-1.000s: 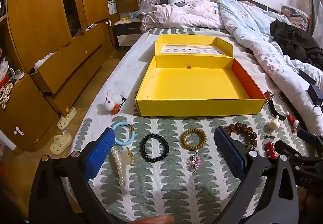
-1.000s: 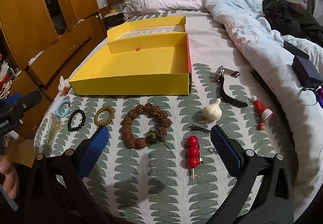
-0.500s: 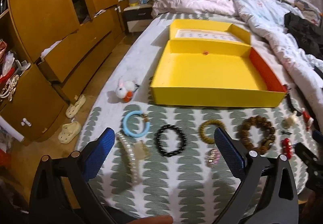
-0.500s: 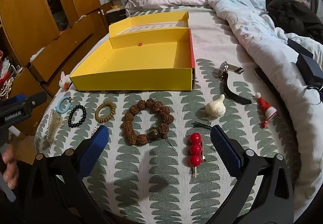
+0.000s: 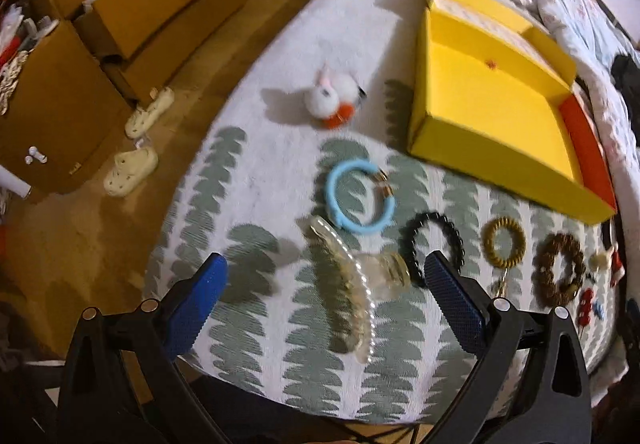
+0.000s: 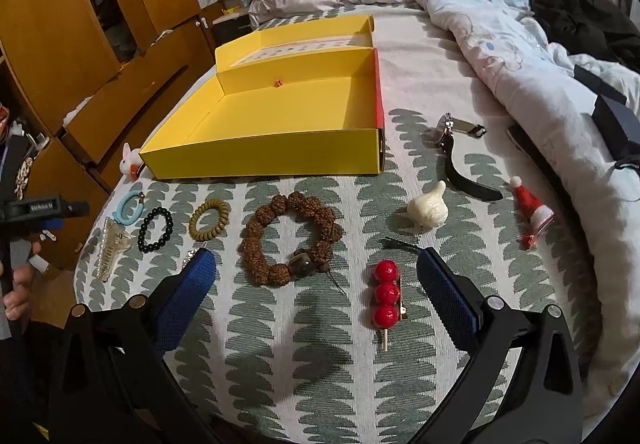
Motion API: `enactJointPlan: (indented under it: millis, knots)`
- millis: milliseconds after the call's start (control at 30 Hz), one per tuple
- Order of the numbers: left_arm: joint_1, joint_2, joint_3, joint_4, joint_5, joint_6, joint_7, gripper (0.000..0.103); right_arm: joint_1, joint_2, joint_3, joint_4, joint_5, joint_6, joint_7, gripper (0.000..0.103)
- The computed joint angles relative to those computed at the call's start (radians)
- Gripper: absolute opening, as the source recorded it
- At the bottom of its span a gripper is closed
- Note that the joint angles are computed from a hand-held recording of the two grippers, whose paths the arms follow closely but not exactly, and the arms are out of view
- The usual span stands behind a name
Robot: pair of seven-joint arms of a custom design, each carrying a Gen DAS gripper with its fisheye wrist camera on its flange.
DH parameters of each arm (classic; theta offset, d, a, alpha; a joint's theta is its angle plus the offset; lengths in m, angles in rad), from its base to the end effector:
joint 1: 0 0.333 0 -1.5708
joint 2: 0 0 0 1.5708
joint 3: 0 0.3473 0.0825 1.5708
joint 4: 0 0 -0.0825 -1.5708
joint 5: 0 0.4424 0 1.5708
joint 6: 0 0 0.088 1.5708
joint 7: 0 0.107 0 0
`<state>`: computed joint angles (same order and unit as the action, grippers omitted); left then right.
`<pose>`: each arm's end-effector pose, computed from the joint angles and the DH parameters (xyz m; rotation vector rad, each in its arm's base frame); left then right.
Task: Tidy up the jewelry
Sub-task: 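Move the right tool to the red bead skewer while the left tool approaches the pearl claw clip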
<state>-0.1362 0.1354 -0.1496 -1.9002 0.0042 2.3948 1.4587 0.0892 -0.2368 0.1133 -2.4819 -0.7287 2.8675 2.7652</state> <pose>0.6543 -0.1883 0.4732 -1.8811 2.2343 -0.4569 0.5028 0.1421 0.4297 -1.4623 2.0702 -0.6291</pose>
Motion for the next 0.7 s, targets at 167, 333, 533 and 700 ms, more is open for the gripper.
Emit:
enactJointPlan:
  millis: [167, 333, 533, 700]
  knots:
    - [-0.022, 0.031, -0.007, 0.023, 0.029, -0.055, 0.003, 0.097, -0.012, -0.018, -0.034, -0.027, 0.053, 0.031, -0.034, 0.100]
    - [-0.039, 0.035, -0.009, 0.013, 0.059, -0.057, -0.001, 0.097, 0.006, -0.060, -0.129, -0.099, 0.232, 0.149, -0.172, 0.100]
    - [-0.059, 0.046, -0.010, 0.016, 0.111, -0.070, -0.024, 0.097, 0.085, -0.048, -0.231, -0.115, 0.431, 0.186, -0.354, 0.100]
    - [-0.060, 0.057, -0.012, 0.029, 0.089, -0.098, -0.018, 0.097, 0.167, 0.011, -0.249, -0.067, 0.562, 0.082, -0.526, 0.094]
